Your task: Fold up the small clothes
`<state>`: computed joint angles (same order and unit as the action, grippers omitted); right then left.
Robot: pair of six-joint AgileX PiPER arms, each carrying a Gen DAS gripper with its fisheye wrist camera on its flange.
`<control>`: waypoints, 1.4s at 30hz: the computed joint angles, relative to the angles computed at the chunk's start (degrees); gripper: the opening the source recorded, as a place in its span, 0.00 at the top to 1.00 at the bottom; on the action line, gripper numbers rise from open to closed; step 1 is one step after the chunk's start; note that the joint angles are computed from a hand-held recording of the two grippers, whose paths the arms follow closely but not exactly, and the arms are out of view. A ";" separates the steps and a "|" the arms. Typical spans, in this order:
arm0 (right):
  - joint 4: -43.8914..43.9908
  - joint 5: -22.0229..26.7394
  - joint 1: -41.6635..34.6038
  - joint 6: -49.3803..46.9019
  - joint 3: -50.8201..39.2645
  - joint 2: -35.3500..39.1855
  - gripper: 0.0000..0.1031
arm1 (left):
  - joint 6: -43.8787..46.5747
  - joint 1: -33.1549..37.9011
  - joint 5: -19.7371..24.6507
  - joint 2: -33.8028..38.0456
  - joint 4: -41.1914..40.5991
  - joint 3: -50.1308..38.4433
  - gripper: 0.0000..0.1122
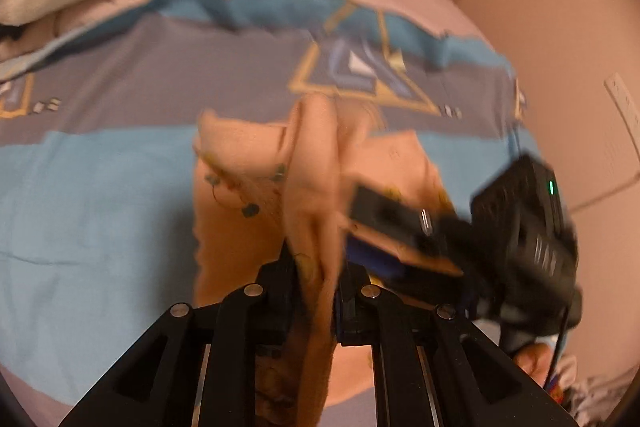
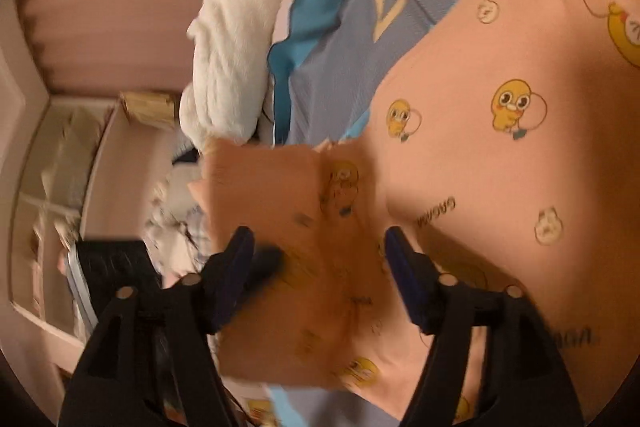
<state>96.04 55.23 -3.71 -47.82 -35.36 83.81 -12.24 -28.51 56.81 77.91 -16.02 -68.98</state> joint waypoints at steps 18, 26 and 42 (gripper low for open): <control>-21.15 -6.26 -0.06 18.58 -4.21 -6.61 0.59 | 16.46 16.17 6.31 -14.55 -16.21 13.14 0.86; -37.58 -7.84 0.77 23.75 -10.71 -9.82 0.92 | 20.58 23.27 8.81 -16.47 -20.10 17.30 0.86; -51.58 2.61 -18.34 22.44 -21.31 -1.38 0.90 | 13.17 2.86 -3.24 -7.22 -18.61 12.57 0.86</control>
<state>44.46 57.83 -22.05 -25.38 -56.68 82.43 0.94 -25.65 53.57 70.69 -34.64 -56.42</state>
